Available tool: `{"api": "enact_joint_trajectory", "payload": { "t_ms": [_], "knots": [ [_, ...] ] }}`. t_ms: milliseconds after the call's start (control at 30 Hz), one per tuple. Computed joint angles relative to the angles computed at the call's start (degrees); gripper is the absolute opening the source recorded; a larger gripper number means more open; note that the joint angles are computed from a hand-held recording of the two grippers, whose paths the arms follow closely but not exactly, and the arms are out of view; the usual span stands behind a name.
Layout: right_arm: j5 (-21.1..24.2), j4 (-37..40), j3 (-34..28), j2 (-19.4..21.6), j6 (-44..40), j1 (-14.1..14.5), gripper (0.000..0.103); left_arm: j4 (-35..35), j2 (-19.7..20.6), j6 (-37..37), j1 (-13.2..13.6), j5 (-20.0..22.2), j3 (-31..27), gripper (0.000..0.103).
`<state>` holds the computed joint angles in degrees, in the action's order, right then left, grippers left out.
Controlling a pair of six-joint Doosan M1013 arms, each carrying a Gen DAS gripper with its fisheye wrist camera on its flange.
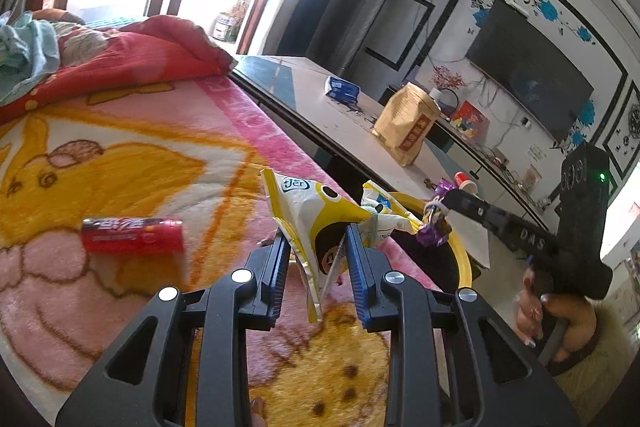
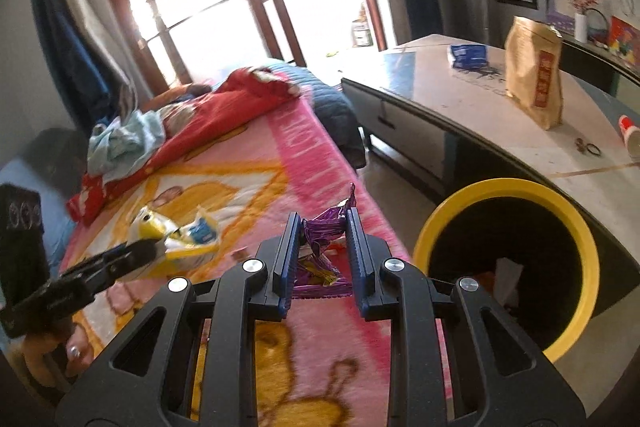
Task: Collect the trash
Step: 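Carry the yellow snack bag and purple wrapper with both tools over the bin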
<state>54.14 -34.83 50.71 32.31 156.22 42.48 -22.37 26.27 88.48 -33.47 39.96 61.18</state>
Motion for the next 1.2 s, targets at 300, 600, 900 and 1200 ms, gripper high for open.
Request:
{"api": "enact_joint_trajectory", "payload": {
  "t_ms": [300, 600, 900, 1200],
  "knots": [
    [1.13, -3.66, 4.11, -2.48, 6.50, -0.98, 0.017, -0.79, 1.48, 1.96, -1.09, 1.58, -2.20, 0.027],
    [3.97, -8.23, 6.74, -4.05, 10.82, -1.26, 0.017, -1.47, 3.14, 4.13, -2.22, 3.52, -4.76, 0.027],
    [6.36, -10.84, 8.47, -5.04, 13.47, -1.61, 0.017, -2.74, 5.28, 6.53, -3.48, 5.61, -7.71, 0.027],
    [8.62, -12.28, 10.25, -5.98, 15.87, -2.19, 0.017, -2.97, 7.65, 8.23, -5.06, 8.35, -10.79, 0.027]
  ]
}}
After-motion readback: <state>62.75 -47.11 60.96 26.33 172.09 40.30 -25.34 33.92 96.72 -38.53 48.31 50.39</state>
